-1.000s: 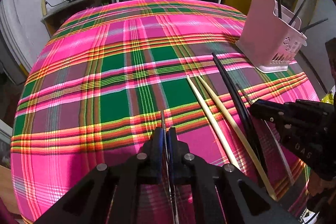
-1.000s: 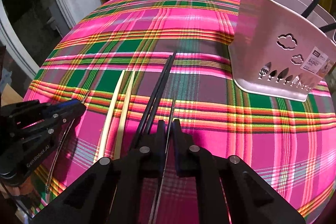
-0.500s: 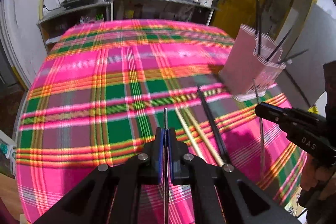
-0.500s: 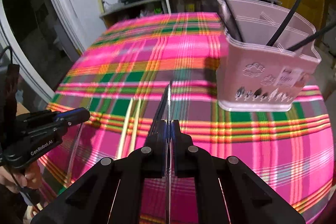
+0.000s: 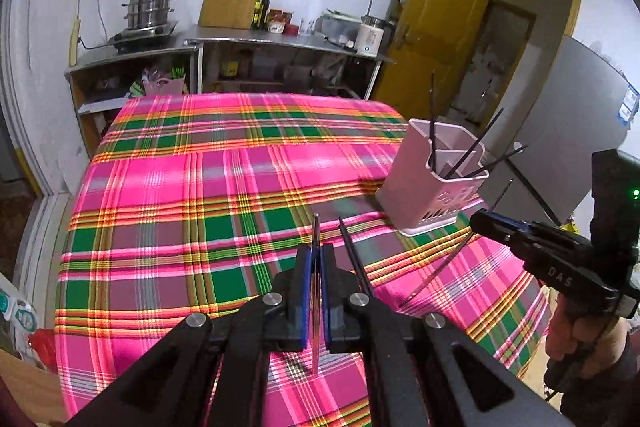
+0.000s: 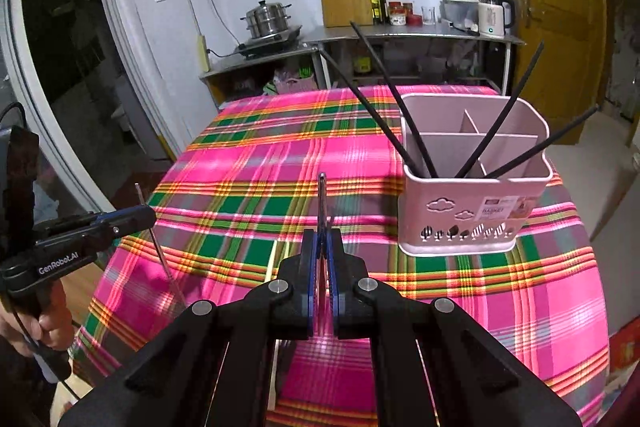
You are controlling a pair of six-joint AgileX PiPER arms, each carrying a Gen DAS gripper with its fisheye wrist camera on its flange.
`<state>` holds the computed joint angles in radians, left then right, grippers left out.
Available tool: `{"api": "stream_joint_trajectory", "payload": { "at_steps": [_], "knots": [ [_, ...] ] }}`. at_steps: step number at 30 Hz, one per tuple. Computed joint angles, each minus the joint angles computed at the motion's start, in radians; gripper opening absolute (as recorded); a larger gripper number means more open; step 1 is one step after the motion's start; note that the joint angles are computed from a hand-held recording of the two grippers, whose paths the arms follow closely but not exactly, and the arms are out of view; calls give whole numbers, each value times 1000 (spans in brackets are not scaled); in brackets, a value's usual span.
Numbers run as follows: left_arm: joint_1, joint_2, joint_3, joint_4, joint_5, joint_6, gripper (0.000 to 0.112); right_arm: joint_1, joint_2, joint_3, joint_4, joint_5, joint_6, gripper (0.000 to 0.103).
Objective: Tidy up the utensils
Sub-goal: 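Lift both held chopsticks and carry them over the pink holder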
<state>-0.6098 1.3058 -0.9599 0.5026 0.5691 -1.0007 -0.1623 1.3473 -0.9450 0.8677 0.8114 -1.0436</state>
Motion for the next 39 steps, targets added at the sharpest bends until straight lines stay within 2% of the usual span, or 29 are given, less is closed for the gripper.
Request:
{"api": "stream_joint_trajectory", "payload": {
  "at_steps": [10, 20, 26, 33, 39],
  "knots": [
    [-8, -21, -55, -51, 14, 57, 4, -42, -23, -25, 27, 41, -20, 5],
    [-19, 119, -233, -161, -17, 172, 4, -140, -13, -65, 49, 88, -35, 5],
    [-2, 257, -405, -301, -13, 316, 4, -204, 18, -129, 63, 116, -22, 5],
    [9, 385, -649, -345, 47, 376, 4, -256, 75, -257, 89, 133, 20, 5],
    [26, 495, -874, -359, 112, 400, 4, -256, 132, -390, 116, 113, 75, 5]
  ]
}}
